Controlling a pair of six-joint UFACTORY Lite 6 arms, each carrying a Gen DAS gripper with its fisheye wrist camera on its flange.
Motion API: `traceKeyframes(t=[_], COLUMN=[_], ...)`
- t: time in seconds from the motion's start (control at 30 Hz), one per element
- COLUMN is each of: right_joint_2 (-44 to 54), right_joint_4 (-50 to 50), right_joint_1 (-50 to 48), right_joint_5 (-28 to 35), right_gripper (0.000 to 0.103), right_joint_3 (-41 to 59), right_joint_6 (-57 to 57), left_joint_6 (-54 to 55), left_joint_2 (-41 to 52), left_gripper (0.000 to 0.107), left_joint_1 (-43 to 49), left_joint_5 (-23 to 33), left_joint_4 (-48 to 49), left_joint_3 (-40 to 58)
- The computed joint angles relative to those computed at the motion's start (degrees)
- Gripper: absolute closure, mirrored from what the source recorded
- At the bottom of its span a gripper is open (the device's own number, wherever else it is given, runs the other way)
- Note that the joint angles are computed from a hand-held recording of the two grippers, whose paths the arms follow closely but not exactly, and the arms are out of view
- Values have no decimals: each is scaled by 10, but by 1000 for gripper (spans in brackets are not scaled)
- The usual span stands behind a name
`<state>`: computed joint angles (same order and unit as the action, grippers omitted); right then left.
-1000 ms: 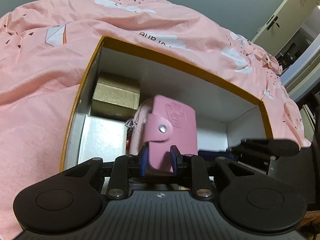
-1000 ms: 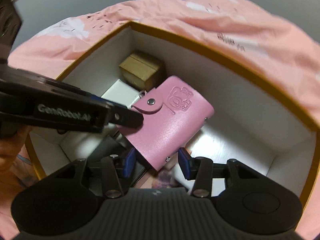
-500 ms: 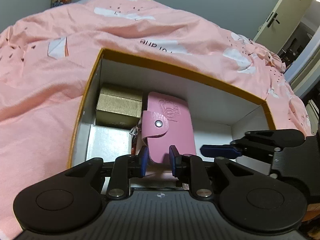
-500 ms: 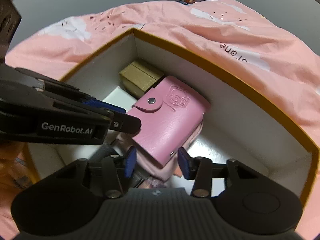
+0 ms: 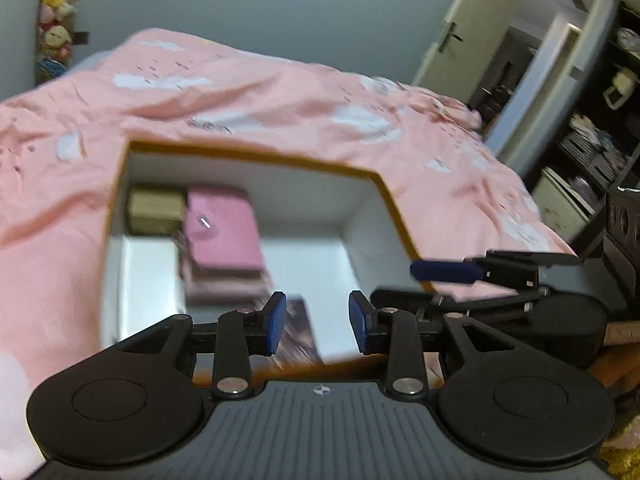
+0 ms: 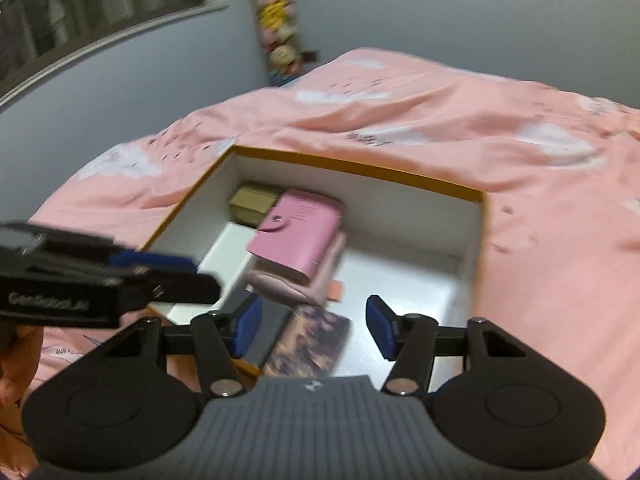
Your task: Organize objects
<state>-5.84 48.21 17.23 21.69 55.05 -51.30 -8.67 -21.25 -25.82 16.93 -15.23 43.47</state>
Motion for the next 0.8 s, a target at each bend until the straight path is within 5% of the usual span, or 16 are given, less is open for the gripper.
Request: traceKeyframes(t=[0.23, 0.4, 0.8], right_joint_2=[-190, -251, -222], right_joint_4=[-128, -161, -241], right_joint_1=[-50, -74, -79], right_joint_5=[6, 21, 15], right_gripper=[44, 44, 45], right_joint_3=[-175, -247, -273], right_joint_6=[150, 181, 236], left_joint_6=[1, 184, 422], left_joint_2=[36, 104, 190], left_gripper=[63, 53, 38], left_joint_1=[-105, -108, -97], left_joint_5=[-11, -8, 7], left_joint_4=[-69, -275, -540], left_joint_3=[-58, -59, -62])
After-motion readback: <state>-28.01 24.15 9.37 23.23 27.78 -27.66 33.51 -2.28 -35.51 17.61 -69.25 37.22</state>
